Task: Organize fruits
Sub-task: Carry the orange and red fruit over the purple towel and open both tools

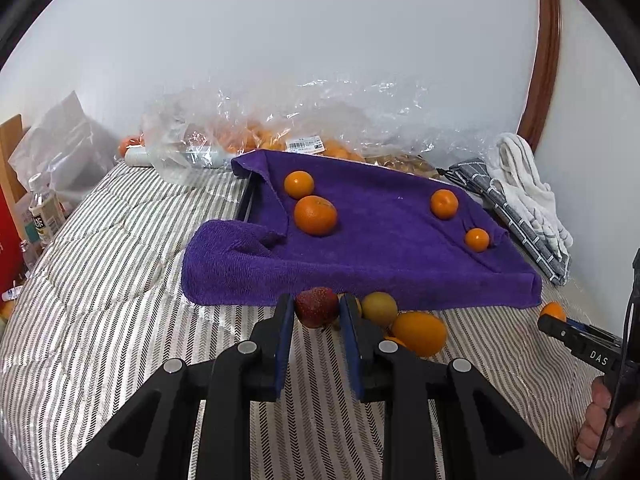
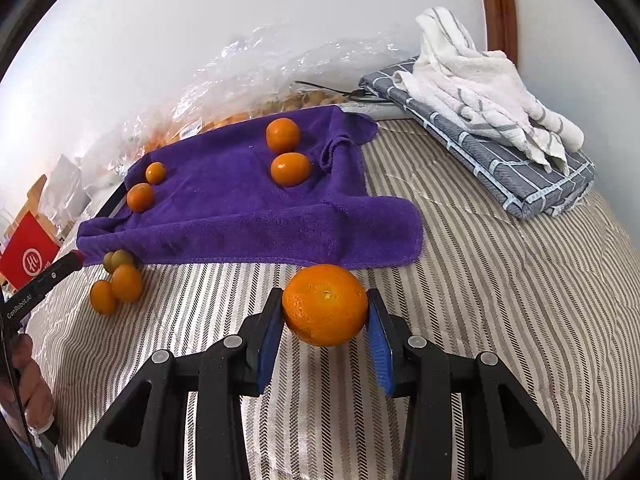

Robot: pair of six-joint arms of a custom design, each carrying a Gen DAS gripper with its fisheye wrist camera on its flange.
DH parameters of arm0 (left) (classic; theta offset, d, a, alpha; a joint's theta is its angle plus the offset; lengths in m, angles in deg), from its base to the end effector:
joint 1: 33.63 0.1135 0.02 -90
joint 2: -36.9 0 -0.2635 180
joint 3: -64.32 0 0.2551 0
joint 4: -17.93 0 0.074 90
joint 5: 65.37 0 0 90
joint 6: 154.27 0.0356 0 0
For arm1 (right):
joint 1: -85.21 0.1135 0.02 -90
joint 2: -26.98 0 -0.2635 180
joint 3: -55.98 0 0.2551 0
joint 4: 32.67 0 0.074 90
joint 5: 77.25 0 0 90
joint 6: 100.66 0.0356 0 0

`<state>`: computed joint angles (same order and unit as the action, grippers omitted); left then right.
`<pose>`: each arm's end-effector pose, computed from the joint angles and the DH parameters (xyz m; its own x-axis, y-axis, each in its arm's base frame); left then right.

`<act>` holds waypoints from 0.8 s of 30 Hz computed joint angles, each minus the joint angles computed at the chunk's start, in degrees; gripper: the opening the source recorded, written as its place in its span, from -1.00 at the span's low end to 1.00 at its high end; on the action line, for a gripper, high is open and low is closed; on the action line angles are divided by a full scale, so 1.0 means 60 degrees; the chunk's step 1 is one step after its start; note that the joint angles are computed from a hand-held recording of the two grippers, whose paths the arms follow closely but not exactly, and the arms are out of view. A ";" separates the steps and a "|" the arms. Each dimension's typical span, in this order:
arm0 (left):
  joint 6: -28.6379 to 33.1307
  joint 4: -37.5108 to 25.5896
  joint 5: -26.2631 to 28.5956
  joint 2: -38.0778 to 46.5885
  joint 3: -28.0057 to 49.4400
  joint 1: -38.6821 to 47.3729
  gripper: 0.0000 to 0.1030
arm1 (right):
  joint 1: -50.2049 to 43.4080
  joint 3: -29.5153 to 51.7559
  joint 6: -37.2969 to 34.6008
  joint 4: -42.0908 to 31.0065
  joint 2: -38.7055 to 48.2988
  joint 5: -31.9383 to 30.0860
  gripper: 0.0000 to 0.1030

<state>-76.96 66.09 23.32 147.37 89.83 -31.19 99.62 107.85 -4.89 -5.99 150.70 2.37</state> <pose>0.2221 0.0103 0.0406 -0.5705 -0.2441 -0.7842 -0.1908 0.9681 -0.1625 0.3109 0.0865 0.0129 -0.7204 -0.0830 -0.6886 -0.2969 0.9342 0.1980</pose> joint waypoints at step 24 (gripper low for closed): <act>-0.0125 0.0262 -0.0289 0.0163 -0.0005 -0.0002 -0.56 | 0.0147 -0.0140 -0.0368 -0.0795 -0.1860 0.0401 -0.22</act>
